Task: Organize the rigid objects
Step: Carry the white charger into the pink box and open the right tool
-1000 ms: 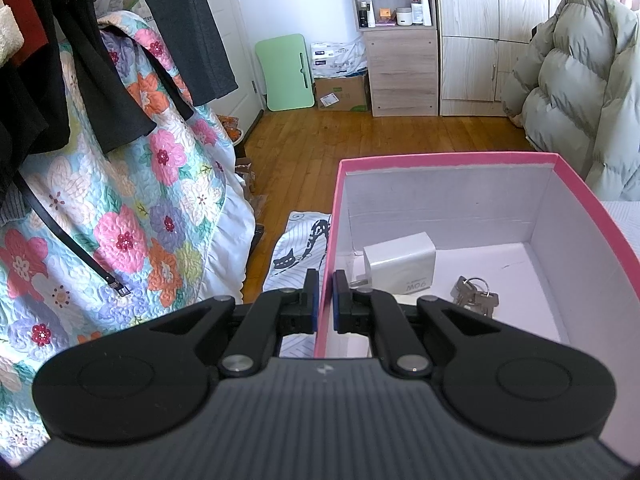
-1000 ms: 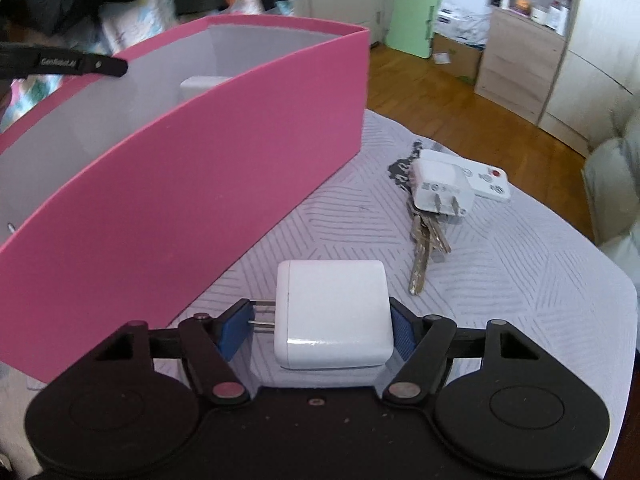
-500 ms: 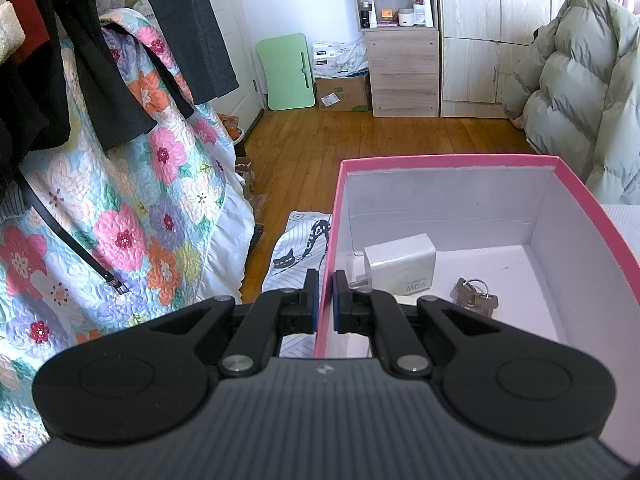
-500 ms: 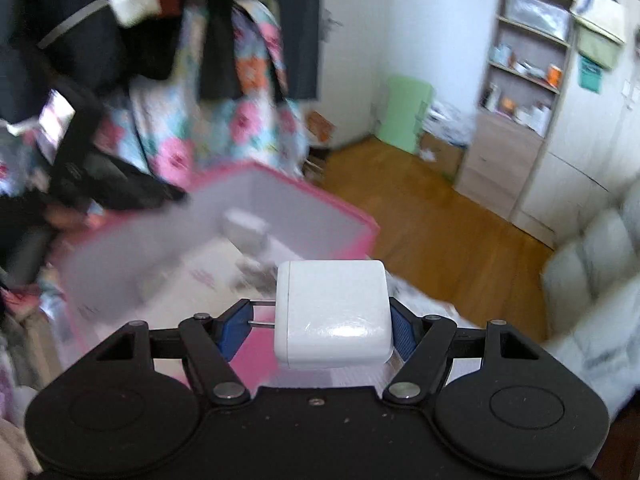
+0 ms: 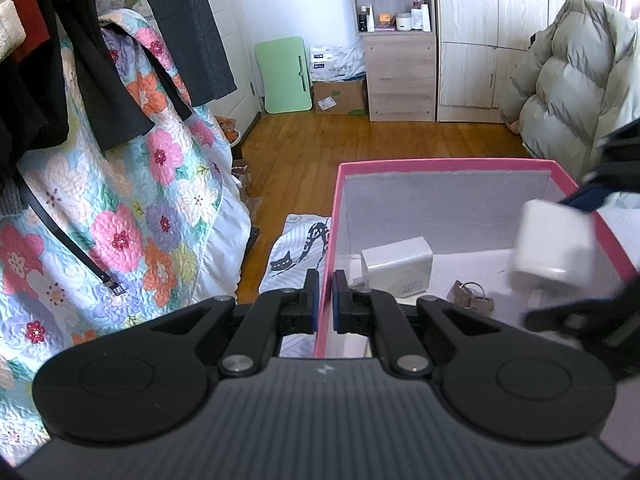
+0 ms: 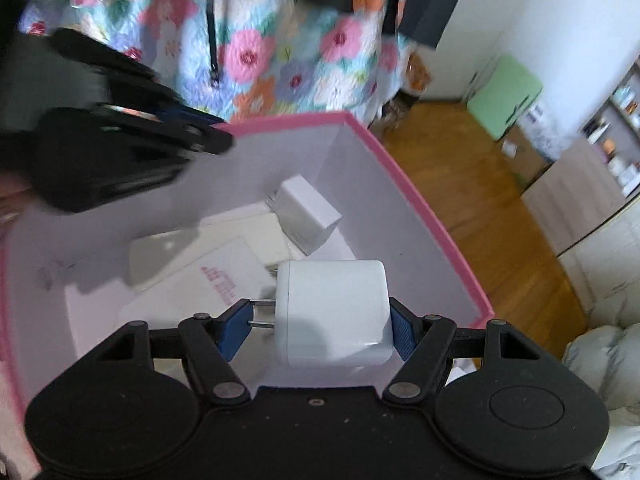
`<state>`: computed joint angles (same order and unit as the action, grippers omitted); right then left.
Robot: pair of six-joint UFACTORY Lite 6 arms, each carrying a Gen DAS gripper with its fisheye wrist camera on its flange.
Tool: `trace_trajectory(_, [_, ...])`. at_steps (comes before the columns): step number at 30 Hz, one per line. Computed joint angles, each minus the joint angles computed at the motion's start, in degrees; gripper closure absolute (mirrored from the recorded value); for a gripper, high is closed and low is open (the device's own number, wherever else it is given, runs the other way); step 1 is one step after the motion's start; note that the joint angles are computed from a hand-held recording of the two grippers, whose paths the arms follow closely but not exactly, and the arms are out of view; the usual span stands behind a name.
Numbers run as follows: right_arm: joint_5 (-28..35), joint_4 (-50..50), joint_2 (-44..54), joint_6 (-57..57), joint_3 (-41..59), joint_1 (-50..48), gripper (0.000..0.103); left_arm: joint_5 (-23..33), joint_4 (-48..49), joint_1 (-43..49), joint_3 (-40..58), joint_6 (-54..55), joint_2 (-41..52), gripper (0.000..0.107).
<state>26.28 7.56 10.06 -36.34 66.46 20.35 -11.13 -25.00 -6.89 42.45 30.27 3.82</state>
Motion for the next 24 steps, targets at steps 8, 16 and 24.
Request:
trace_trajectory(8, [7.0, -3.5, 16.3, 12.1, 16.4, 0.2, 0.028, -0.1, 4.8, 0.5, -0.2, -4.9, 0.1, 0.102])
trace_trajectory(16, [6.0, -9.6, 20.2, 24.5, 19.5, 1.8, 0.025, -0.6, 6.3, 0.7, -0.7, -6.4, -0.1, 0.102])
trace_trajectory(24, [0.5, 4.8, -6.3, 10.6, -2.2, -3.0, 0.025, -1.1, 3.0, 0.3, -0.9, -2.9, 0.0, 0.102])
